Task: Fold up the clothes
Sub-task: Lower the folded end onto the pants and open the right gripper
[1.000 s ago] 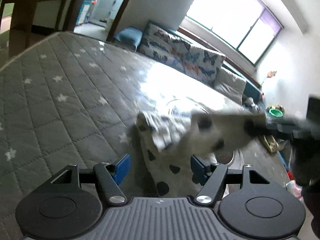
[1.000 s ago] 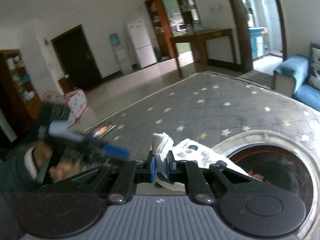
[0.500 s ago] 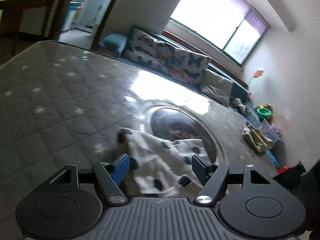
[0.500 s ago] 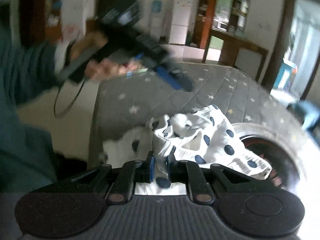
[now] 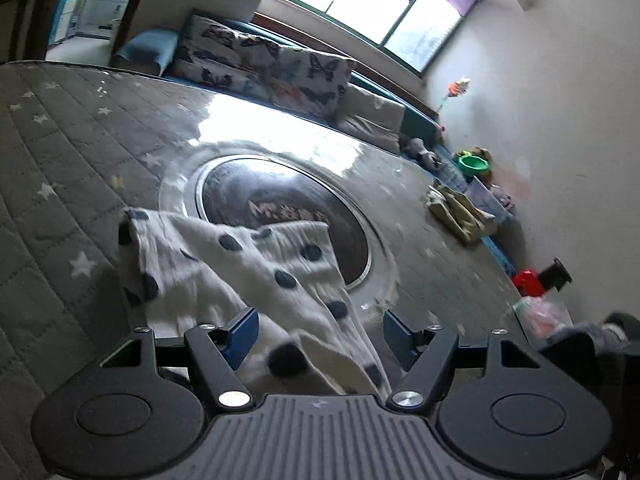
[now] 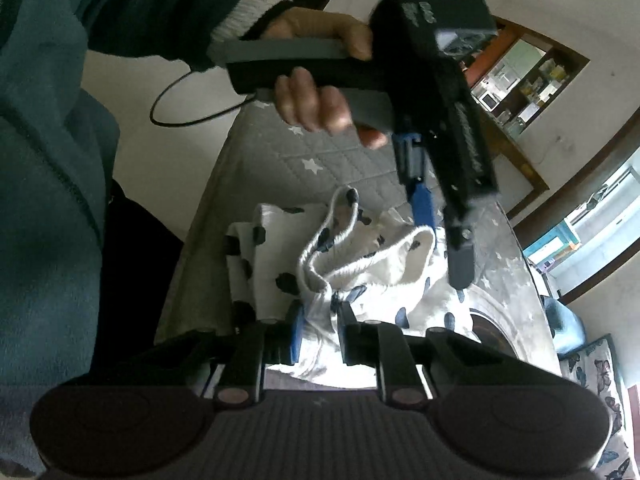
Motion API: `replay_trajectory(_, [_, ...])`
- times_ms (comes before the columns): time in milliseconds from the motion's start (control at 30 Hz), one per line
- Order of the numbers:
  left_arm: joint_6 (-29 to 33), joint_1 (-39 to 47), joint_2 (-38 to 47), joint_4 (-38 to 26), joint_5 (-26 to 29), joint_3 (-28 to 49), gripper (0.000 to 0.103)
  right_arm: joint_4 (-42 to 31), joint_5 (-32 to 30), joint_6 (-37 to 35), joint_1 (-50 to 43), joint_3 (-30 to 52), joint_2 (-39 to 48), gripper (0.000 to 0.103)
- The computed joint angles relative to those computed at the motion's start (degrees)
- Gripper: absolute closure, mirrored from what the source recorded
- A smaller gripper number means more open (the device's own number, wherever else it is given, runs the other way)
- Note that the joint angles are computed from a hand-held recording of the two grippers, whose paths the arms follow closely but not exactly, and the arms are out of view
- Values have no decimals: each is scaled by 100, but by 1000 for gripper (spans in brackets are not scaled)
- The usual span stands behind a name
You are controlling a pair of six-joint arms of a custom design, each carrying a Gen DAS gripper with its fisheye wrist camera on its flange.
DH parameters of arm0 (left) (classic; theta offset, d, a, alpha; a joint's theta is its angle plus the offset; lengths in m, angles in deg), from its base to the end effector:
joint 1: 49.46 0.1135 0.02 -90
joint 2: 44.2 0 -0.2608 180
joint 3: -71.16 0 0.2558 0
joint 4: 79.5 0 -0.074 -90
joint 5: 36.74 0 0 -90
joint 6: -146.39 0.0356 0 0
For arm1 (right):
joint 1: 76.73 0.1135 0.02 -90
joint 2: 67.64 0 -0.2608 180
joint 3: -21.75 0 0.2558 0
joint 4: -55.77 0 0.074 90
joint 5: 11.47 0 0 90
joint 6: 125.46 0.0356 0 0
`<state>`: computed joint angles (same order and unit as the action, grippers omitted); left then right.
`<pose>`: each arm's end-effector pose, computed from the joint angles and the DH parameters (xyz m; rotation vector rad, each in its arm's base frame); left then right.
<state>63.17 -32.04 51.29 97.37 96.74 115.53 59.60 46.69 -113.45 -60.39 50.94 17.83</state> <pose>0.2591 0.0556 0.0930 0.0808 2.3044 -0.7371 0.1914 0.0757 0.0781 -1.8418 1.4029 0.1630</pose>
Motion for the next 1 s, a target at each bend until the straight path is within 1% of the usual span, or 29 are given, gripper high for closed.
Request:
replay_trajectory(100, [381, 182, -215, -232, 261, -237, 31, -11, 48, -66, -46, -77, -80, 87])
replay_trajectory(233, [913, 474, -586, -734, 308, -551, 31, -207, 147, 40, -57, -89, -254, 86])
replay_trajectory(300, [1269, 740, -851, -1030, 417, -720, 31, -588, 103, 155, -166, -3, -394, 81])
replay_trajectory(367, [1510, 989, -1062, -1223, 505, -855, 28, -1023, -11, 308, -299, 94, -593, 70])
replay_trajectory(433, [1666, 1222, -1188, -1361, 597, -932, 25, -1323, -123, 581, -340, 216, -729, 69])
replay_trajectory(533, [1807, 1521, -1282, -1525, 744, -967, 25, -1550, -205, 1125, -228, 373, -838, 63])
replay_trajectory(633, [1815, 1738, -1348, -1588, 814, -990, 25, -1162, -41, 1510, 97, 320, -772, 57])
replay_trajectory(667, [1824, 1806, -1365, -1618, 841, -990, 25, -960, 88, 1611, 226, 259, -762, 57])
replay_trajectory(800, [2020, 2125, -1539, -1837, 1017, -1011, 25, -259, 682, 2016, 783, 147, -464, 57])
replay_trajectory(1000, [2094, 2329, -1469, -1929, 1065, -962, 24, 111, 1197, 2057, 1180, 121, -81, 63])
